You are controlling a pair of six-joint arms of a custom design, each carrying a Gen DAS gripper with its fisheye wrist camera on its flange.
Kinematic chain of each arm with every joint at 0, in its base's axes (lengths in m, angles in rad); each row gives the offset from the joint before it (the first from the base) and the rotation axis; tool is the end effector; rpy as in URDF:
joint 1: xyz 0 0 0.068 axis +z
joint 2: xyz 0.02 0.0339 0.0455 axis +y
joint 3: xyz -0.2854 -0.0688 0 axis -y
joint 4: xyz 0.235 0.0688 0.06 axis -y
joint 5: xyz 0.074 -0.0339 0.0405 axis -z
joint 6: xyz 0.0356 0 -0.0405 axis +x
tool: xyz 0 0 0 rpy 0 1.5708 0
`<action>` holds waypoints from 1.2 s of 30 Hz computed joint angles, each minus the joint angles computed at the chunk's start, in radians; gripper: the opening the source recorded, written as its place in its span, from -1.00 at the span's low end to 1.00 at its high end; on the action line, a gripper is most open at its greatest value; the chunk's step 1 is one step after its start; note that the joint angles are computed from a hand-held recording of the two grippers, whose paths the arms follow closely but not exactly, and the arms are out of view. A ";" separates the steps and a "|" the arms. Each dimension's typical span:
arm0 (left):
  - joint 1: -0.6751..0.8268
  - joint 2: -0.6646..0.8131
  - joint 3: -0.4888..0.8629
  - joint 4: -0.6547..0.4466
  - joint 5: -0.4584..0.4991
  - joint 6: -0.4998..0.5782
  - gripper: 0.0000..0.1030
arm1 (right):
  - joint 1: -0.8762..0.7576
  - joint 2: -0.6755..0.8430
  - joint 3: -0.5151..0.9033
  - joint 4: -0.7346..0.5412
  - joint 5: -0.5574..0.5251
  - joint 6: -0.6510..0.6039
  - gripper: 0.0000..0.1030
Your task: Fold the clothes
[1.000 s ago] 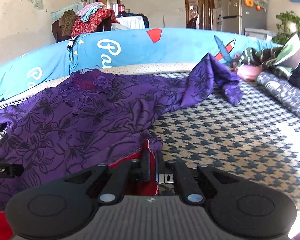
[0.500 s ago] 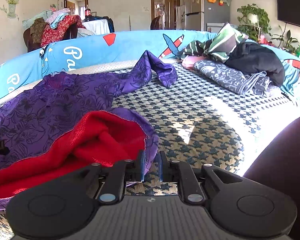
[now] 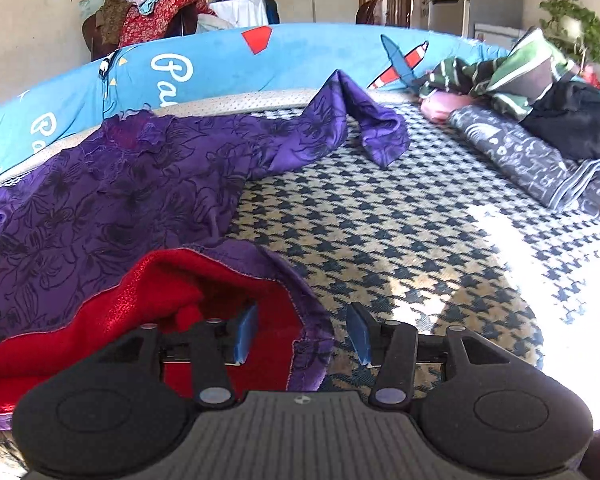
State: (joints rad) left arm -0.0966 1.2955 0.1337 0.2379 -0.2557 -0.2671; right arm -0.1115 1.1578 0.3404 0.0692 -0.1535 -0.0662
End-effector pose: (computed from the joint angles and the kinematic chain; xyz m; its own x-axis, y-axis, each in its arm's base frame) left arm 0.1564 -0.0061 0.1099 -0.7507 -0.1838 -0.6346 -0.2660 0.9633 0.0356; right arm 0.1894 -0.0157 0.1703 -0.6745 0.0097 -0.7382 -0.0461 0.9974 0.0553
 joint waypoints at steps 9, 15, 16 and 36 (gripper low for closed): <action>-0.009 0.006 -0.007 0.018 -0.010 -0.007 1.00 | 0.049 -0.041 -0.066 0.042 -0.055 0.009 -0.79; -0.013 0.006 -0.007 0.015 -0.017 -0.012 1.00 | 0.238 -0.475 -0.183 0.065 0.399 0.022 -0.82; -0.013 0.004 -0.007 0.014 -0.016 -0.011 1.00 | 0.257 -0.551 -0.184 0.018 0.442 0.020 -0.83; 0.009 -0.216 -0.026 -0.225 0.010 0.010 1.00 | 0.446 -0.824 -0.108 -0.497 0.448 0.136 -0.12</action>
